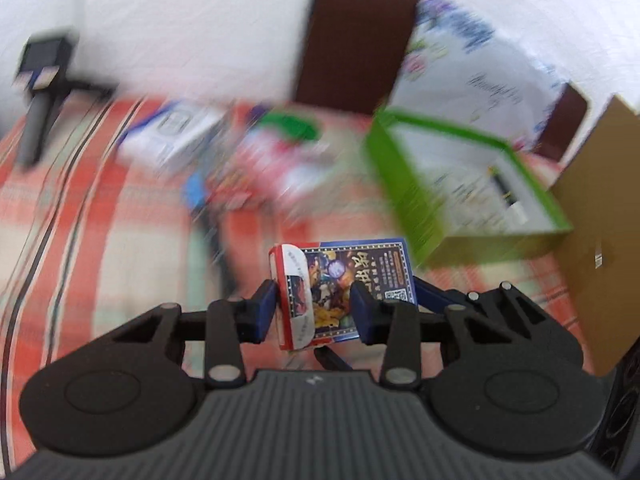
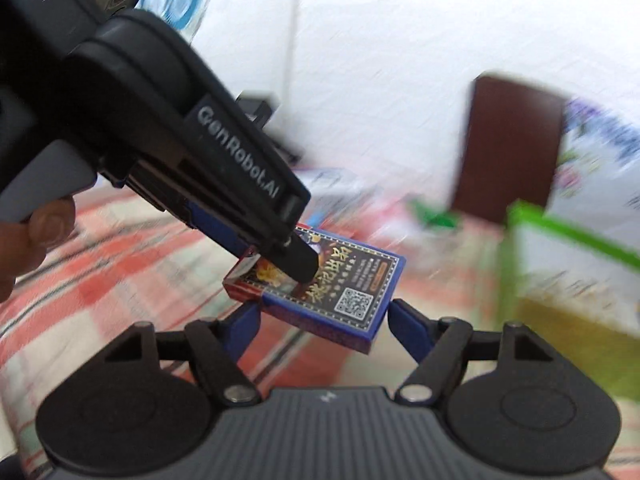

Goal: Organize objects
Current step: 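Close the right gripper on the card deck box and lift it, then lower the card deck into the green box and open the right gripper, then grasp the clear plastic bag with pink contents with the right gripper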

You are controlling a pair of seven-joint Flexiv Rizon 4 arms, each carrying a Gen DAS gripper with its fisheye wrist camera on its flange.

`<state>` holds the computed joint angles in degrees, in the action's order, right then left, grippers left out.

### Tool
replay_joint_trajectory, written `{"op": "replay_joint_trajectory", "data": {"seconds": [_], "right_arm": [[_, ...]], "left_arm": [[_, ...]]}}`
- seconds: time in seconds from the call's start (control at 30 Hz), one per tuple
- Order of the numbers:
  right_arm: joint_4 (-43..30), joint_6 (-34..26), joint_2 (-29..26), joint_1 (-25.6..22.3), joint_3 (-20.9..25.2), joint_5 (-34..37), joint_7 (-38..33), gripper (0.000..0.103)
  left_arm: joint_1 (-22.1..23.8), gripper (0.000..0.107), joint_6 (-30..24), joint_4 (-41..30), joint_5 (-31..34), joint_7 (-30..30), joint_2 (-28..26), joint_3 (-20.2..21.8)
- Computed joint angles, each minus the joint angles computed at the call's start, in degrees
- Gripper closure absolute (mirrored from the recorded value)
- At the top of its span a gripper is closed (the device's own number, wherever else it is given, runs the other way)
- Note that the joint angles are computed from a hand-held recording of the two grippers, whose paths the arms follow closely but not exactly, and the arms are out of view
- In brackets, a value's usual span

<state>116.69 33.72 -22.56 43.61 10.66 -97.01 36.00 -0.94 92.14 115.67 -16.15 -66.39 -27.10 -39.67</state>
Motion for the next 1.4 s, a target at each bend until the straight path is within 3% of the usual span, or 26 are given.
{"op": "replay_joint_trajectory", "data": {"seconds": [0.1,0.23,0.43,0.57,0.67,0.87,1.0,1.1,1.17,1.23,1.4], "right_arm": [[4.4,-7.3,3.9,0.3,0.6,2.4,0.8,0.03],[10.9,-12.4,9.4,-2.1,2.5,7.0,3.8,0.03],[18.7,-14.4,15.0,-7.1,4.3,14.8,5.0,0.027],[21.4,-15.7,16.4,-8.0,5.5,18.9,9.3,0.024],[22.3,-18.6,16.8,-6.6,7.2,19.6,13.4,0.024],[21.1,-23.0,15.1,-2.1,9.2,19.9,22.0,0.025],[20.8,-16.1,14.9,-2.8,7.8,15.4,24.9,0.027],[19.6,-9.7,14.0,-3.1,7.5,13.1,26.2,0.039],[18.3,-5.4,12.8,-3.5,6.9,11.6,26.8,0.044],[17.0,-1.4,11.3,-4.0,6.0,10.2,26.7,0.056],[13.1,-1.2,8.5,-2.1,5.7,10.5,19.7,0.071]], "left_arm": [[-5.1,0.065,0.1,-5.5,1.7,1.5,-2.7,1.2],[-14.0,0.065,-0.7,-14.3,4.1,4.1,-7.8,4.7],[-25.4,0.062,-4.7,-28.4,4.5,7.7,-16.2,9.1],[-35.3,0.06,-8.4,-35.5,6.2,1.5,-18.2,21.3],[-33.6,0.06,-6.6,-32.2,4.1,2.6,-17.1,19.4],[-29.7,0.059,0.7,-22.6,6.3,1.7,-12.0,18.9],[-26.1,0.056,6.7,-14.7,8.3,0.2,-8.3,18.6],[-25.4,0.056,9.9,-10.0,9.6,-2.0,-6.4,21.3],[-26.9,0.056,11.7,-7.6,9.8,-3.5,-5.5,25.7],[-28.3,0.056,13.2,-5.7,9.2,-5.0,-5.1,29.7],[-23.0,0.056,14.4,-2.3,9.7,-8.1,-4.8,28.4]]}}
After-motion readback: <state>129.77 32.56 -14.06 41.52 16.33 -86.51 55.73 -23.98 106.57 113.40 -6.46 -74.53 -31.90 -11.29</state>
